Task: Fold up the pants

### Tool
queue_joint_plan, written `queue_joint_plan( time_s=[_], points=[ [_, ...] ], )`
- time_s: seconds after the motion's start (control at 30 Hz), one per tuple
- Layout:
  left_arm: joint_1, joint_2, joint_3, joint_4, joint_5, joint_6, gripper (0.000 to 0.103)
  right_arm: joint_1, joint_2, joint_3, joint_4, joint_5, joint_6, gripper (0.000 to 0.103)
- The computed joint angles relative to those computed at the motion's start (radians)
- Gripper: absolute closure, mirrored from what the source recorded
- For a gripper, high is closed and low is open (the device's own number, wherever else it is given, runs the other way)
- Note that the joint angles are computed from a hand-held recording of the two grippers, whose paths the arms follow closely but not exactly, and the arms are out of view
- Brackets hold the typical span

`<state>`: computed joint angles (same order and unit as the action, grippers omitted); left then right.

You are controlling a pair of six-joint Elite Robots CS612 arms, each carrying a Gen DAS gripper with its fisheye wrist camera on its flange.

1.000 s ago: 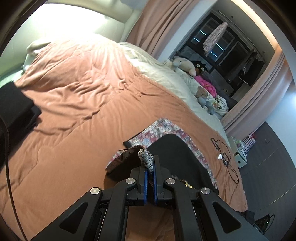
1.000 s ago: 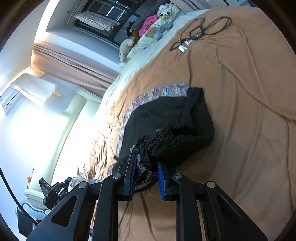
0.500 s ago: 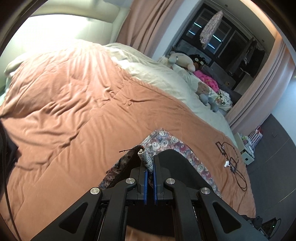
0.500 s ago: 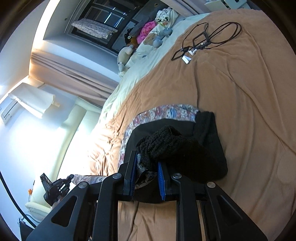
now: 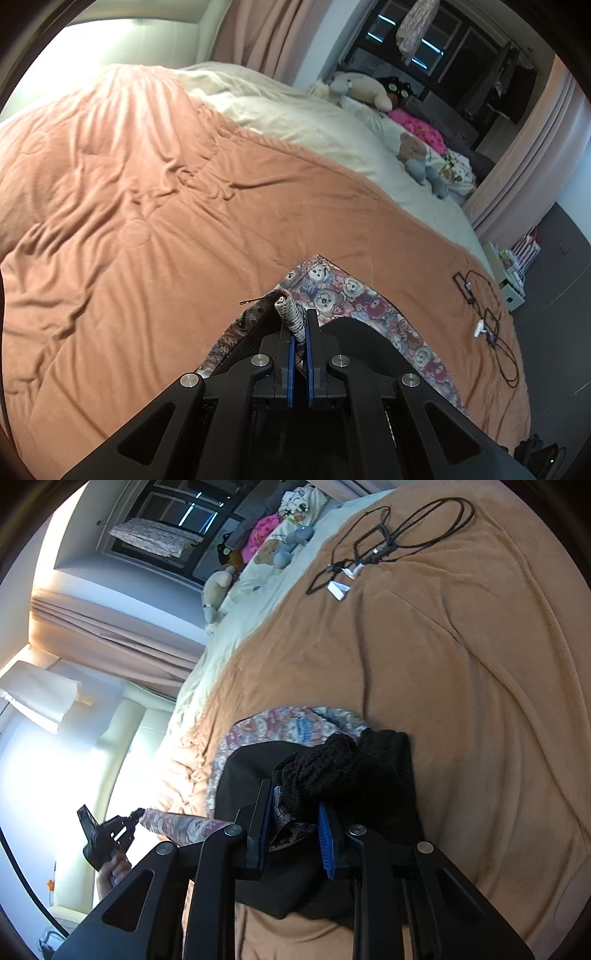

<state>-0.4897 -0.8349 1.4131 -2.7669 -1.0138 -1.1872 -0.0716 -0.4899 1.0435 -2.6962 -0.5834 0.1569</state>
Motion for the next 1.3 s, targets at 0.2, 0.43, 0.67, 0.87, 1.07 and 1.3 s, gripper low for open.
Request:
queue_joint_plan(
  time_s=[0.2, 0.43, 0.67, 0.87, 1.07, 1.3],
  points=[
    [0.036, 0.064, -0.076, 0.011, -0.058, 0.021, 0.098, -0.012, 0.003, -0.006, -0.035, 0.002, -0.009, 0.039],
    [0.060, 0.118, -0.156, 0.064, -0.096, 0.046, 0.098, -0.002, -0.035, 0.026, -0.058, -0.162, -0.121, 0.034],
    [0.077, 0.161, -0.235, 0.123, -0.119, 0.066, 0.098, 0.038, -0.024, -0.011, 0.036, -0.249, -0.264, 0.034],
    [0.103, 0.207, -0.322, 0.183, -0.152, 0.067, 0.098, 0.041, -0.024, -0.006, -0.011, -0.258, -0.281, 0.096],
    [0.126, 0.271, -0.436, 0.255, -0.185, 0.092, 0.098, 0.039, -0.029, 0.037, -0.148, -0.257, -0.222, 0.098],
    [0.144, 0.357, -0.592, 0.343, -0.193, 0.138, 0.098, 0.032, -0.018, 0.052, -0.219, -0.232, -0.195, 0.099]
  ],
)
